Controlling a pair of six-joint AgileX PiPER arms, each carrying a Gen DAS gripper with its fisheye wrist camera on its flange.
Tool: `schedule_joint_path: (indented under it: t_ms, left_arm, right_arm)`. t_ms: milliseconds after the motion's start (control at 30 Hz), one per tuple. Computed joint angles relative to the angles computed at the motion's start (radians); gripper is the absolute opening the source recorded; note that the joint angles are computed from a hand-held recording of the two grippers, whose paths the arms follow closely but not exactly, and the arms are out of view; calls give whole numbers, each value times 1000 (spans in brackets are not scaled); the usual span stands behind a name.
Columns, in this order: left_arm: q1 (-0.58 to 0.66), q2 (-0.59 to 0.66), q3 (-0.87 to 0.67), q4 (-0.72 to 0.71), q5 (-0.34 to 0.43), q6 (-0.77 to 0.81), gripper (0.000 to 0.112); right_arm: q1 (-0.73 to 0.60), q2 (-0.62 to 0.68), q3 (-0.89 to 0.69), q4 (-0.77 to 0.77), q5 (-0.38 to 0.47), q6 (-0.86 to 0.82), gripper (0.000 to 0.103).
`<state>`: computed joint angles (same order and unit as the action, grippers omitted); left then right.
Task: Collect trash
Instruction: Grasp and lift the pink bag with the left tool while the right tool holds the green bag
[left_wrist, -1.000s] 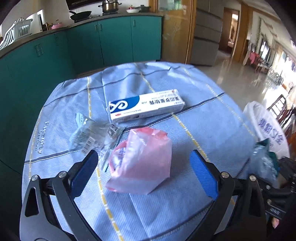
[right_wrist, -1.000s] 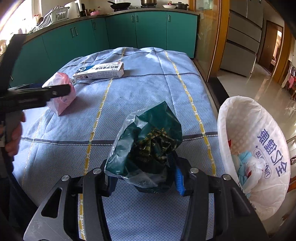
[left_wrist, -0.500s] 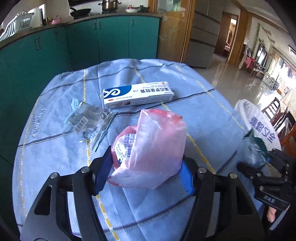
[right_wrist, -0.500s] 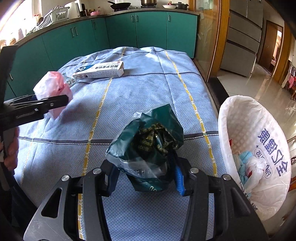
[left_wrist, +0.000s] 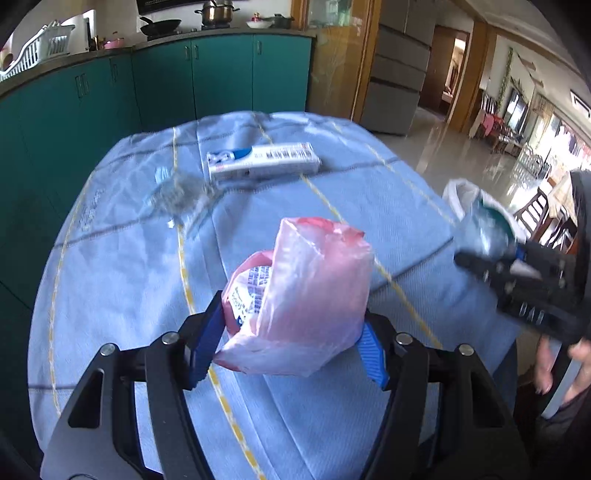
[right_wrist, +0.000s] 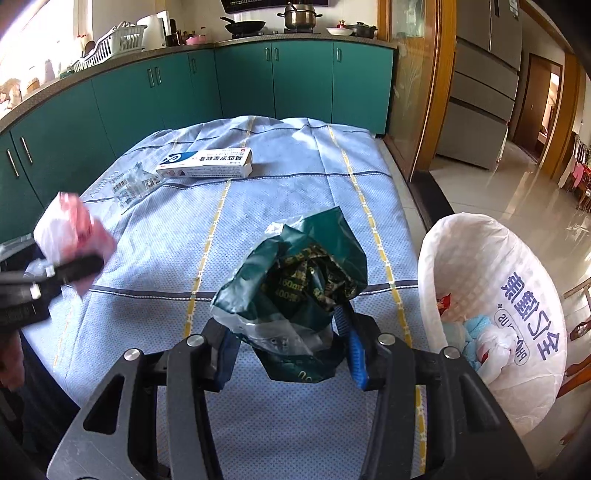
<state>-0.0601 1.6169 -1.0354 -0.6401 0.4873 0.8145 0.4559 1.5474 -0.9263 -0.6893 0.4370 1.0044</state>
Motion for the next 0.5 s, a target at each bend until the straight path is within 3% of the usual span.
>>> schedule_joint_path:
  t_ms: [200,500]
  left_arm:
    - [-4,-27,27,17,-24,-8,66]
    - [-40,-88,-3,32,-33,-38,66]
  right_arm:
    - [-3,-22,6,-22,16,20,48]
    - [-88,-164,57,-196,104,156,48]
